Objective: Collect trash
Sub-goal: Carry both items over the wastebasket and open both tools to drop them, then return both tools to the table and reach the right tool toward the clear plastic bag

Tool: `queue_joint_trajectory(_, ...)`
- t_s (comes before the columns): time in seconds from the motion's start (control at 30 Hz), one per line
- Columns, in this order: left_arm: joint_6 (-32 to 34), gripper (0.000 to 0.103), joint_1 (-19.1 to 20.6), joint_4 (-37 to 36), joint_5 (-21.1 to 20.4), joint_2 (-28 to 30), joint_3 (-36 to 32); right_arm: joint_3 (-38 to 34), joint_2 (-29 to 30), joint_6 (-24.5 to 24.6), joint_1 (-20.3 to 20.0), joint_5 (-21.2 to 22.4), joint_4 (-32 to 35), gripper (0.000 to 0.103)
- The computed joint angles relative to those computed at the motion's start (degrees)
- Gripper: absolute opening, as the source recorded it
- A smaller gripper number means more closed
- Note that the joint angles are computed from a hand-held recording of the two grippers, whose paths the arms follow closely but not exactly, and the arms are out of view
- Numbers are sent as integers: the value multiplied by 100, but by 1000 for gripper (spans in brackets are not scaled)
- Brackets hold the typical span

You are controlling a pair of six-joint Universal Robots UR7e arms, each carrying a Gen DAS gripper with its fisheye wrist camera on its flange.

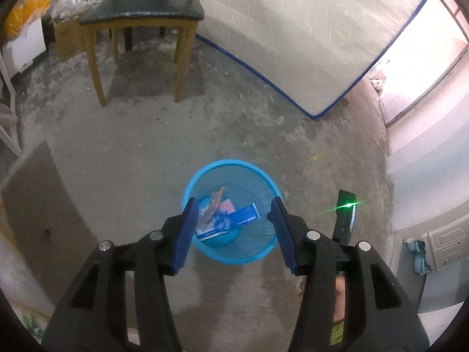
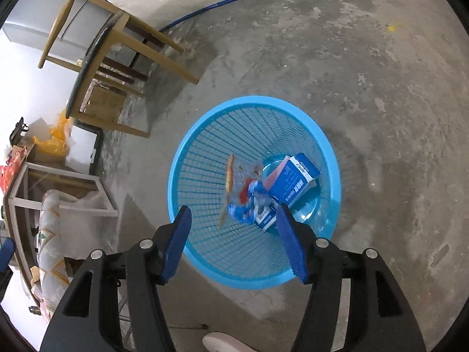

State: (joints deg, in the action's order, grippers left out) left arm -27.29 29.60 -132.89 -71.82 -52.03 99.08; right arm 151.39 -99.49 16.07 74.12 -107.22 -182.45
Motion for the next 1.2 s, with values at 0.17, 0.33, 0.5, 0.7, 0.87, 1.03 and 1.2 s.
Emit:
queue_joint_trajectory(0.17, -142, 55, -132, 99, -72, -674, 373, 79, -442, 32, 361, -151, 332, 59)
queue_joint_trajectory(0.33, -206, 63, -393, 304, -56, -1712, 938, -86, -728, 214, 1208, -503, 893, 65)
queue_joint_trajectory(0.5, -403, 71, -683, 479, 65, -2962, 1486, -587, -520, 437, 2589, -942, 1451, 71)
queue_joint_trajectory(0.7, -1044, 77, -1452, 1515, 1031, -4649, 1979, -1520, 441, 505, 4274, -1261, 2050, 79)
queue_joint_trajectory(0.87, -2290, 83, -2442, 3279, 2175, -5978, 2130, -2414, 1503, 220, 5167, -940, 2442, 81)
queue_joint_trajectory(1.03, -4011, 84, -3230, 5590, 2831, -6757, 1909, -3381, 2638, -154, 5609, -387, 2701, 82)
queue_joint_trajectory(1.2, -5557, 85, -3883, 7745, 2970, -7183, 1596, -4627, 3889, -620, 5955, -291, 3328, 82)
